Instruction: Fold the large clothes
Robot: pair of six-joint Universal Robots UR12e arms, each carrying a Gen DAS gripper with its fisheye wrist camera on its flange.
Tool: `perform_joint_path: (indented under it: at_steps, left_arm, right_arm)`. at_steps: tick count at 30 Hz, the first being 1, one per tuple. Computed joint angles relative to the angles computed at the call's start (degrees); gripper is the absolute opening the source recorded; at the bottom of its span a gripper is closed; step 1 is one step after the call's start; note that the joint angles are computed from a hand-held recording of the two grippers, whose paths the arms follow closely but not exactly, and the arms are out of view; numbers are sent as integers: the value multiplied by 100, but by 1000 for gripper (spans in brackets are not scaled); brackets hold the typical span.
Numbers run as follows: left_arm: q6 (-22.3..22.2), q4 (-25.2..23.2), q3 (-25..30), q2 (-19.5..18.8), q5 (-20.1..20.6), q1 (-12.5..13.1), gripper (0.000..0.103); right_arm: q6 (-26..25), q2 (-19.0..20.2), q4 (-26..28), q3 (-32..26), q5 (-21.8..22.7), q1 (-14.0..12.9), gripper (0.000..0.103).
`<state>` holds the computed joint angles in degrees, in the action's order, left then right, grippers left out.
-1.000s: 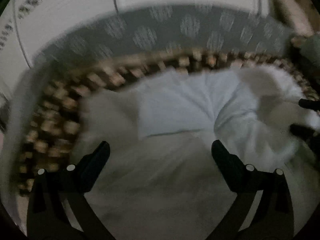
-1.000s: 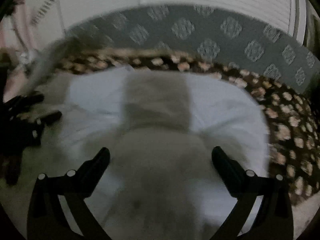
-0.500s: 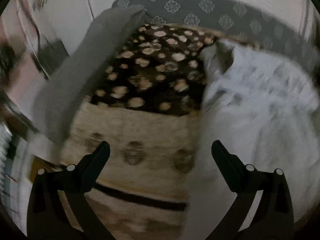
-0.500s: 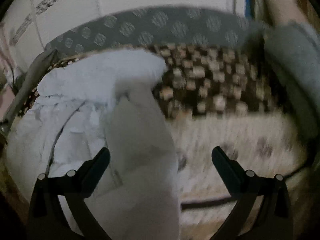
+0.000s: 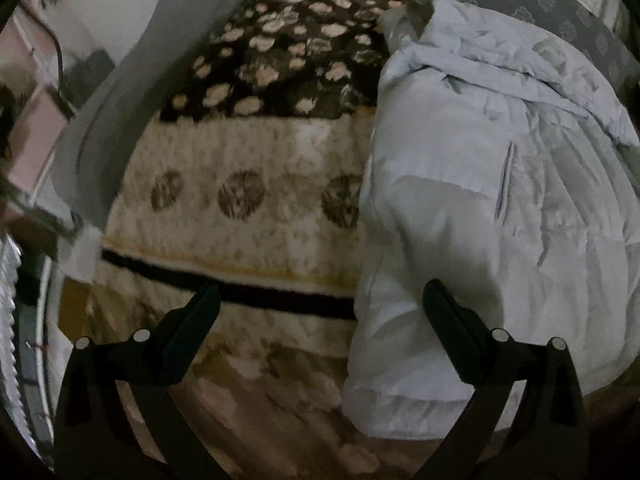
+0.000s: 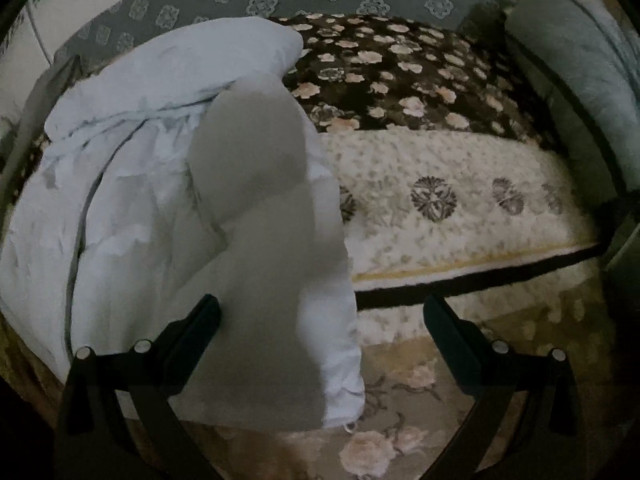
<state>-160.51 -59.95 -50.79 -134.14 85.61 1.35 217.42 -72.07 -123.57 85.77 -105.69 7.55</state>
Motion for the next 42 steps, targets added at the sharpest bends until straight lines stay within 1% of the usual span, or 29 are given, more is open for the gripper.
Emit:
perform_joint_path:
  at_steps: [2,5,8,9,12,13,15,19,22,23,24,26,27,28,29,30,31,32,33,34,35,36,37,38,41,42]
  left_arm:
    - [-67,-72,-27,38,-124,29,100]
    - [-39,-199,-163,139,-442,50,100]
    - [63,-651,-239,227,-748,80,98]
    - [241,-855,-212,229,-827,68,98]
    - [602,-1202,-124,179,-739,3,98]
    - [659,-1266,-131,187,-691,-12,98]
    - [704,-1381,-80,148,-572,-38,98]
    - [655,-1699,127,11,-483,-64,98]
    - [728,-1808,182,-30,-419,-88,98]
    - [751,-1832,196,-42,-389,-100,98]
    - [755,-1825,218,-59,-362,-115,98]
    - [802,-1661,118,-10,-279,-144,97]
    - [853,-1582,72,15,-251,-159,96]
    - [893,-1581,72,21,-287,-162,89]
    - [954,-1594,75,31,-368,-162,84]
    - [982,-1582,83,33,-379,-169,83]
    - [992,-1616,113,22,-423,-170,77]
    - [1012,-1654,120,30,-500,-160,70]
    - [1016,-1676,124,40,-558,-152,67]
    - [1012,-1697,129,45,-599,-146,59]
    - [1009,-1705,134,52,-641,-140,49]
    - [975,-1616,100,80,-680,-133,43]
    - [915,-1514,-34,172,-704,-129,34]
    - [846,-1435,-79,208,-752,-118,28]
    - [701,-1258,-171,292,-912,-79,21]
    - [702,-1217,-215,339,-960,-46,20]
  right_arm:
    - [-19,-8,37,-20,-75,33,101]
    - [264,-7,307,-69,74,3,101]
    - [328,-9,433,-87,141,-8,101]
    - [295,-8,439,-82,160,-2,101]
    - [135,19,460,-117,309,3,101]
    - [102,24,460,-110,369,-7,101]
    - [123,24,486,-81,509,-45,101]
    - [140,38,548,-11,940,-156,101]
    - [107,68,581,37,1416,-238,101]
    - [104,72,565,52,1488,-249,101]
    - [107,66,522,88,1584,-267,101]
    - [163,37,403,187,1810,-316,100]
    - [206,17,321,243,1922,-342,95]
    - [270,-18,157,335,2106,-382,90]
    - [314,-42,56,394,2213,-405,87]
    - [335,-57,14,420,2236,-412,80]
    - [349,-75,-53,452,2276,-420,75]
    - [328,-92,-140,477,2309,-418,63]
    - [288,-101,-187,480,2303,-412,51]
    - [244,-107,-206,466,2276,-393,46]
    - [172,-113,-232,449,2227,-368,37]
    - [105,-119,-259,429,2133,-339,28]
    - [48,-127,-306,418,2029,-312,24]
    - [-23,-135,-367,395,1883,-261,19]
    - [-295,-157,-537,324,1397,-120,16]
    - [-338,-185,-620,338,1301,-121,16]
